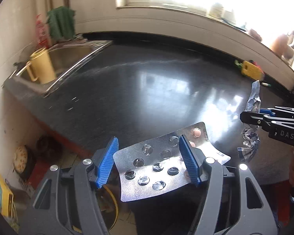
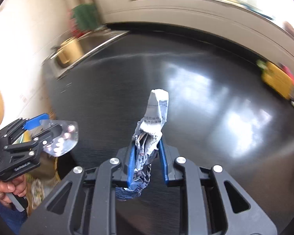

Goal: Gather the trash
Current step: 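Carry blister pack and foil wrapper over the black bin and open both tools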

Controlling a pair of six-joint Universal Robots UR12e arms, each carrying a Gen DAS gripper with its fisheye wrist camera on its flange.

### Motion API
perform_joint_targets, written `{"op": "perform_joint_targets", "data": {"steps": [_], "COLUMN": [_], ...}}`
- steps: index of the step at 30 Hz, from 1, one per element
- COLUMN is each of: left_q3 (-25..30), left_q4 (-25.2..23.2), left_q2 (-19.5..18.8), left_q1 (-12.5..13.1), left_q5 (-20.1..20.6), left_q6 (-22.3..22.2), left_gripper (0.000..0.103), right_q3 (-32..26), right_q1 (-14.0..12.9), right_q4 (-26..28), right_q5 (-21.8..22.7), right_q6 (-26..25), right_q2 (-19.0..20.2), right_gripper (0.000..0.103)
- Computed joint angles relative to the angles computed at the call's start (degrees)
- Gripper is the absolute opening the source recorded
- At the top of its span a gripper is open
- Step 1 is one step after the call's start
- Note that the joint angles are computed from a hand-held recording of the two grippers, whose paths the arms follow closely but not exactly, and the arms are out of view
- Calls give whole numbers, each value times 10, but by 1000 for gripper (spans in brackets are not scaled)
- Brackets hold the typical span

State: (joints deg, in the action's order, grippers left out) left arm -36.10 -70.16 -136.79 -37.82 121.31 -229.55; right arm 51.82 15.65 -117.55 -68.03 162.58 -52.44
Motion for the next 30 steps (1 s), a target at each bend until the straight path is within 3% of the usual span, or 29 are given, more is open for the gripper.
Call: {"op": "perform_joint_targets", "data": {"steps": [2, 5, 9, 13, 22, 30], "left_q3": [-93, -190, -280, -366, -429, -437], "left_q4": [-2, -39, -79, -56, 1, 23], "left_q2": [56, 119, 175, 217, 231, 226], "left_q1": [0, -2, -4, 0, 12, 15], "left_q5": [12, 24, 14, -14, -47, -56], "left_q6": [-58, -145, -239, -307, -314, -294], "left_gripper": [63, 63, 63, 63, 63, 65], "right_q3": [-20, -38, -47, -71, -98, -117], "right_q1": [22, 52, 88, 119, 152, 151], "right_q4": [38, 80, 128, 192, 228, 251], "right_q5": [25, 56, 85, 90, 42, 39], "right_q6": [-39, -89, -156, -193, -211, -230], "right_q2": [11, 22, 31, 53, 84, 96], "right_gripper": [22, 22, 22, 22, 23, 24]}}
